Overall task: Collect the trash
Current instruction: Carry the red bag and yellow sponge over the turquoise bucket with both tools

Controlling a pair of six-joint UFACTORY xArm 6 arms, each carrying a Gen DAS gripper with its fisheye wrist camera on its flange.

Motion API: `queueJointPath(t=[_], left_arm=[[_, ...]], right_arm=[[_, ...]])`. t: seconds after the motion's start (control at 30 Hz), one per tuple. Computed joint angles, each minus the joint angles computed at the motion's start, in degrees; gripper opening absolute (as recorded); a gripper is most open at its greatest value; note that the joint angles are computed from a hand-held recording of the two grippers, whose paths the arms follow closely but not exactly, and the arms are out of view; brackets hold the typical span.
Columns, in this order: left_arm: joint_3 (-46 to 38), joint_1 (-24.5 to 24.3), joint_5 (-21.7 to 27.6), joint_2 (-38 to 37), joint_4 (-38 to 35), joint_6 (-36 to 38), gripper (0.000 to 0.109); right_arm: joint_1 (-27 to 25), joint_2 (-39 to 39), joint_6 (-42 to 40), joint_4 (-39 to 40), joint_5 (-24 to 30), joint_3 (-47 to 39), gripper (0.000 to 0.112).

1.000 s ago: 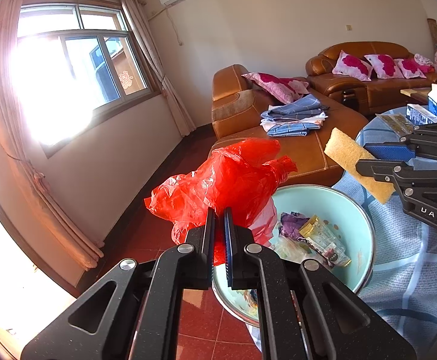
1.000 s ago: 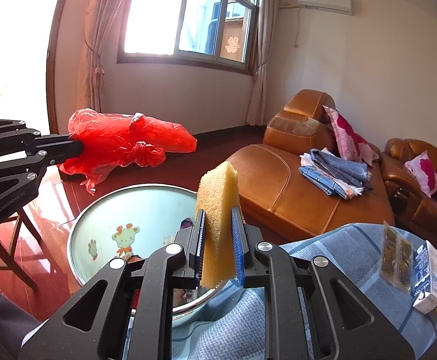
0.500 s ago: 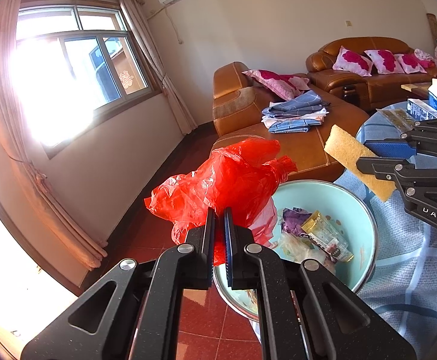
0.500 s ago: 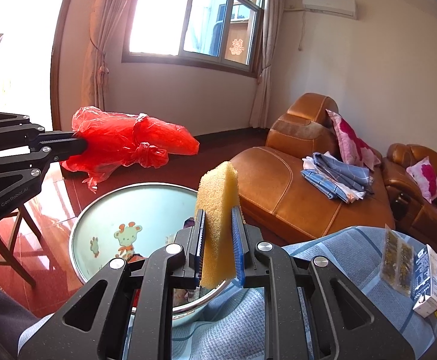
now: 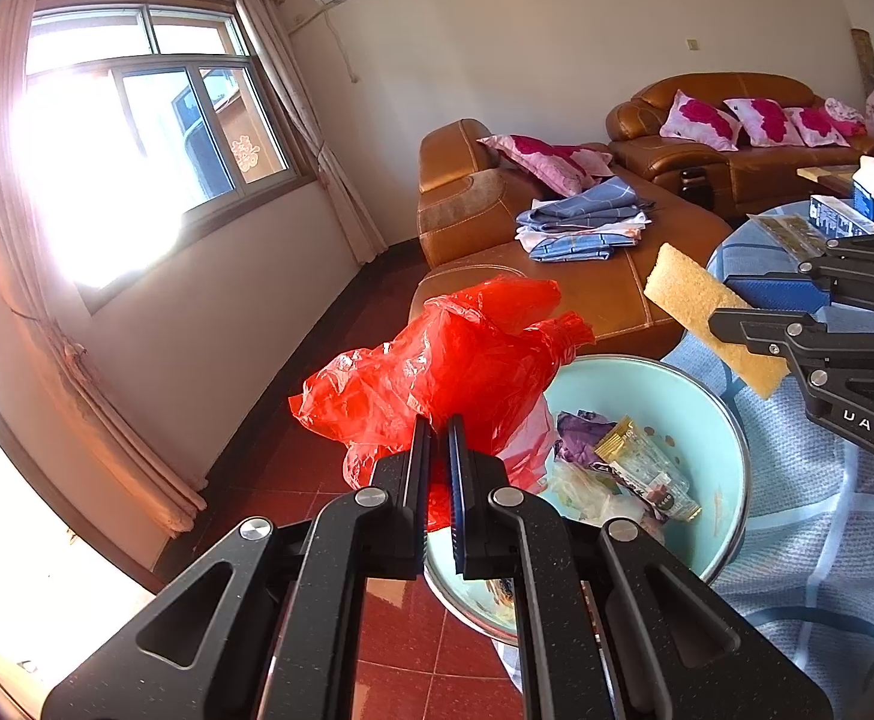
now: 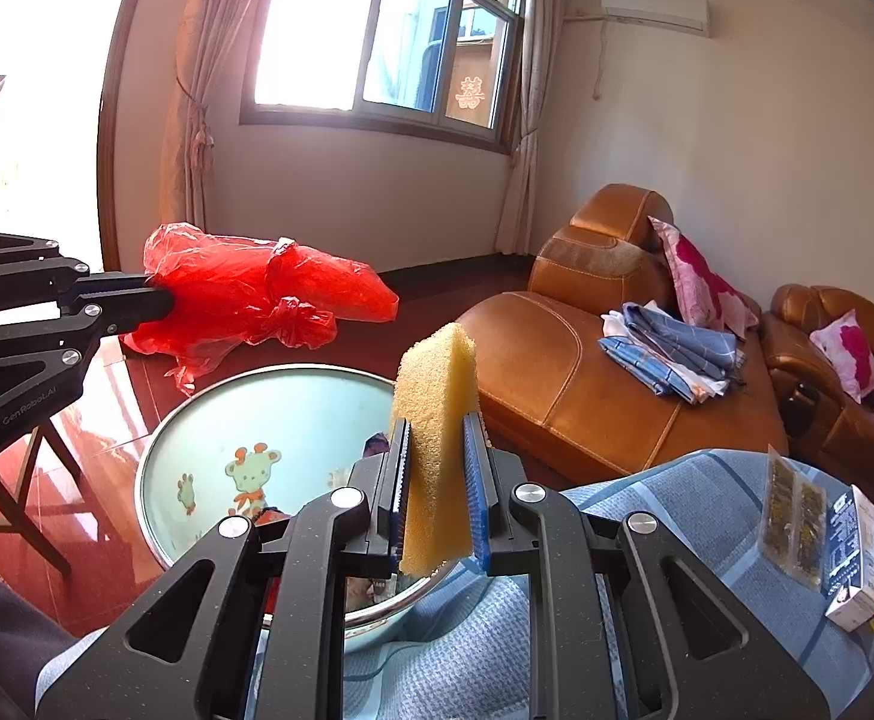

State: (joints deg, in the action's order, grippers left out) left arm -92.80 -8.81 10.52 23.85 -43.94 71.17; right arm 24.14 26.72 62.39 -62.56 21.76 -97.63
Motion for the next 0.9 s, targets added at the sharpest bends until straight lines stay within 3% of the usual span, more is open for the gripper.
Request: queueJointPath(t=[0.9], left_arm=[[-1.3, 0.1, 1.6, 0.8, 1.4, -2.0, 0.005]], right_arm=[[0.8, 1.7, -5.0, 3.4, 0.6, -1.7, 0.018]])
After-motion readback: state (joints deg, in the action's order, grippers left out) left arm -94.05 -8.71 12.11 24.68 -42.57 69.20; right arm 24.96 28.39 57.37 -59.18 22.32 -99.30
